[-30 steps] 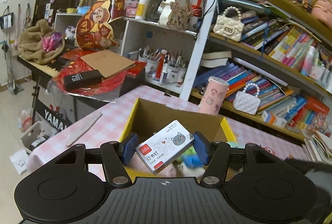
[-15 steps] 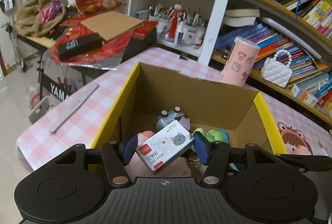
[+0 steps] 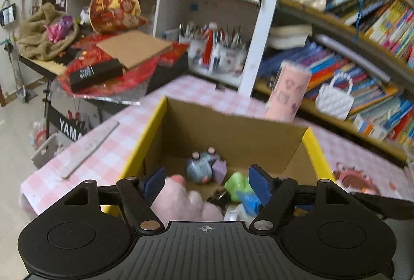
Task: Organize objects
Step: 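Open the left gripper to drop the staples box while the right gripper drops the gadget into the box, then withdraw both open grippers from the box back over the table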
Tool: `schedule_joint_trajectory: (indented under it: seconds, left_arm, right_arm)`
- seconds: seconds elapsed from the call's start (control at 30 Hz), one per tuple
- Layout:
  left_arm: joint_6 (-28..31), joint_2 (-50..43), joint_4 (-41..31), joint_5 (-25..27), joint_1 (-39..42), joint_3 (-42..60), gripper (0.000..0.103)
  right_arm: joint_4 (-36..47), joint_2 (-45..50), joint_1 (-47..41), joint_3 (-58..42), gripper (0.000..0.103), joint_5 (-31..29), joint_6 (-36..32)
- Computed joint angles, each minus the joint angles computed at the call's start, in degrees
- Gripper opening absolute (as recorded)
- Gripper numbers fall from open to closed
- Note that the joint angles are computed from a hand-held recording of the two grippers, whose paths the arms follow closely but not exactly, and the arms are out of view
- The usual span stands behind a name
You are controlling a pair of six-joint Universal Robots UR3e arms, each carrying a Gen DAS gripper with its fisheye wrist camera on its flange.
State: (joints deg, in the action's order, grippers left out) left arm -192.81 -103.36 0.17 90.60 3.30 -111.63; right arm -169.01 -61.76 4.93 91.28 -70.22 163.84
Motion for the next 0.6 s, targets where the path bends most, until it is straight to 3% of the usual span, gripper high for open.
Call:
schedule_joint_trajectory:
  seconds: [0.23, 0.4, 0.5, 0.6]
  left_arm:
    - [1.07, 11.59, 4.03, -2.58, 1.79, -10.47, 0.074]
    - [6.2, 18.59, 6.01, -1.63, 1.1, -17.73, 0.08]
    - [9.25, 21.96, 5.61, -0.34, 0.08, -21.96, 0.083]
    - [9.21, 27.2, 2.97, -2.62, 1.44, -27.15, 0.084]
  right_arm:
    - [-8.71, -10.45, -0.9, 13.04, 0.035, -0.96, 3.35]
    - [-14.4, -18.6, -1.27, 24.7, 0.035, -3.72, 5.08]
    - [-15.08, -23.28, -1.09, 31.54, 0.035, -5.53, 5.31]
    - [-15.12, -28.12, -0.47, 38.37, 0.035, -7.69, 5.71]
